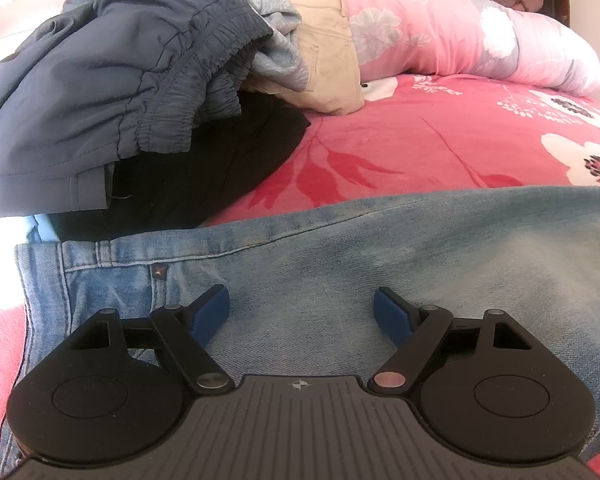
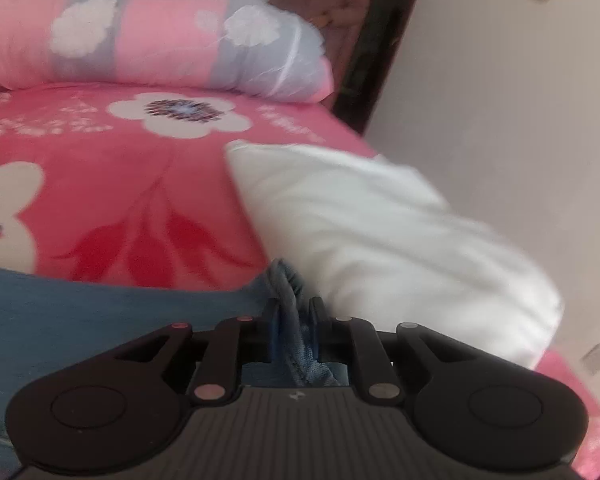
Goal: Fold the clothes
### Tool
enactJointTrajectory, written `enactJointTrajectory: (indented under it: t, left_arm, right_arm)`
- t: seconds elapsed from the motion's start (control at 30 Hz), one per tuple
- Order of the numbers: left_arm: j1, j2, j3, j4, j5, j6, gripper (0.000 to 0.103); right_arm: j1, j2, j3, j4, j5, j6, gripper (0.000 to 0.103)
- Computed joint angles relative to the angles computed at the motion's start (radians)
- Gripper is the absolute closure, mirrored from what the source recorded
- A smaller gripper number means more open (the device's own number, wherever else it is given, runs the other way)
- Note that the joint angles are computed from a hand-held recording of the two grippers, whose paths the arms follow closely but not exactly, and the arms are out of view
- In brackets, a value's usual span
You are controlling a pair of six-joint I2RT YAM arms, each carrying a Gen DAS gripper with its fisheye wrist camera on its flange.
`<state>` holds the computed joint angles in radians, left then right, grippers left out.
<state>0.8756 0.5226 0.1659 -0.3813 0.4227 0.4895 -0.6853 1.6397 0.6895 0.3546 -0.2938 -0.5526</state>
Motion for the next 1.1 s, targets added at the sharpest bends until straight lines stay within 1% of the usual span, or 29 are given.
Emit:
enactJointTrajectory:
  t: [0.07,0.13,0.2,0.23,0.3,0.37,0.43,0.47,0.5,0.57,0.6,0.63,0.67,0.7,0.73,0.77,0.8,0.87,0.9,0.93,0.97,1.0,1.07,1.1]
  left_arm:
    - [0.007,0.005,0.0,0.002,0.008,0.001,0.022]
    - [0.009,0.008,0.001,0.003,0.011,0.001,0.022]
    - [0.01,0.008,0.001,0.004,0.011,0.001,0.022]
    - [0.01,0.008,0.0,0.006,0.012,0.001,0.022]
    - [0.012,0.007,-0.002,0.008,0.015,0.0,0.022]
    - [0.015,0.004,-0.005,0.009,0.018,0.0,0.022]
    - [0.017,0.003,-0.005,0.008,0.02,0.001,0.022]
    - [0.018,0.004,-0.005,0.007,0.021,0.001,0.022]
    - [0.018,0.003,-0.004,0.006,0.02,0.002,0.022]
    - [0.014,0.0,-0.003,0.003,0.015,0.002,0.022]
    - [0.013,-0.001,-0.003,0.002,0.014,0.002,0.022]
    - [0.012,-0.001,-0.003,0.002,0.012,0.002,0.022]
    - [0.01,-0.001,-0.003,0.003,0.01,0.002,0.022]
    - [0.007,-0.001,-0.003,0.004,0.007,0.001,0.022]
    - [0.006,-0.001,-0.003,0.005,0.006,0.001,0.022]
    - [0.005,-0.003,-0.004,0.006,0.004,0.001,0.022]
    - [0.003,-0.005,-0.005,0.006,0.003,0.0,0.022]
    - [0.001,-0.009,-0.007,0.007,0.001,-0.001,0.022]
    - [-0.002,-0.01,-0.008,0.008,-0.003,-0.003,0.022]
    - [-0.006,-0.011,-0.008,0.009,-0.008,-0.004,0.022]
    - [-0.009,-0.01,-0.008,0.01,-0.011,-0.005,0.021]
    - [-0.01,-0.008,-0.008,0.011,-0.012,-0.006,0.021]
    - [-0.011,-0.003,-0.006,0.012,-0.012,-0.006,0.021]
    - [-0.008,0.002,-0.003,0.012,-0.01,-0.005,0.021]
  right_arm:
    - [0.015,-0.041,-0.02,0.05,0.061,0.062,0.089]
    - [0.038,-0.083,-0.059,0.171,0.173,0.128,0.086]
    - [0.02,-0.159,-0.041,0.117,0.135,0.211,0.086]
    - [0.012,-0.208,-0.028,0.044,0.077,0.242,0.086]
    - [0.024,-0.339,-0.028,-0.143,-0.102,0.26,0.086]
    - [0.09,-0.451,-0.037,-0.361,-0.267,0.194,0.086]
    - [0.25,-0.526,-0.061,-0.56,-0.344,0.108,0.086]
    - [0.36,-0.549,-0.104,-0.579,-0.338,0.101,0.086]
    - [0.483,-0.557,-0.145,-0.572,-0.323,0.11,0.086]
    - [0.691,-0.504,-0.243,-0.449,-0.254,0.152,0.086]
    - [0.756,-0.468,-0.273,-0.416,-0.207,0.153,0.087]
    - [0.771,-0.428,-0.305,-0.367,-0.194,0.128,0.088]
    - [0.736,-0.43,-0.315,-0.357,-0.218,0.129,0.088]
    - [0.672,-0.422,-0.313,-0.365,-0.282,0.105,0.088]
    - [0.612,-0.38,-0.276,-0.383,-0.31,0.101,0.088]
    - [0.503,-0.326,-0.231,-0.41,-0.347,0.072,0.088]
    - [0.415,-0.267,-0.179,-0.431,-0.355,0.044,0.088]
    - [0.246,-0.126,-0.064,-0.434,-0.31,0.021,0.089]
    - [0.144,-0.039,0.048,-0.499,-0.326,0.024,0.096]
    - [0.051,0.041,0.159,-0.56,-0.347,0.071,0.101]
    - [-0.007,0.074,0.221,-0.576,-0.317,0.12,0.101]
    - [-0.054,0.099,0.265,-0.561,-0.276,0.181,0.098]
    - [-0.136,0.082,0.275,-0.555,-0.314,0.2,0.097]
    - [-0.177,0.074,0.28,-0.554,-0.338,0.207,0.091]
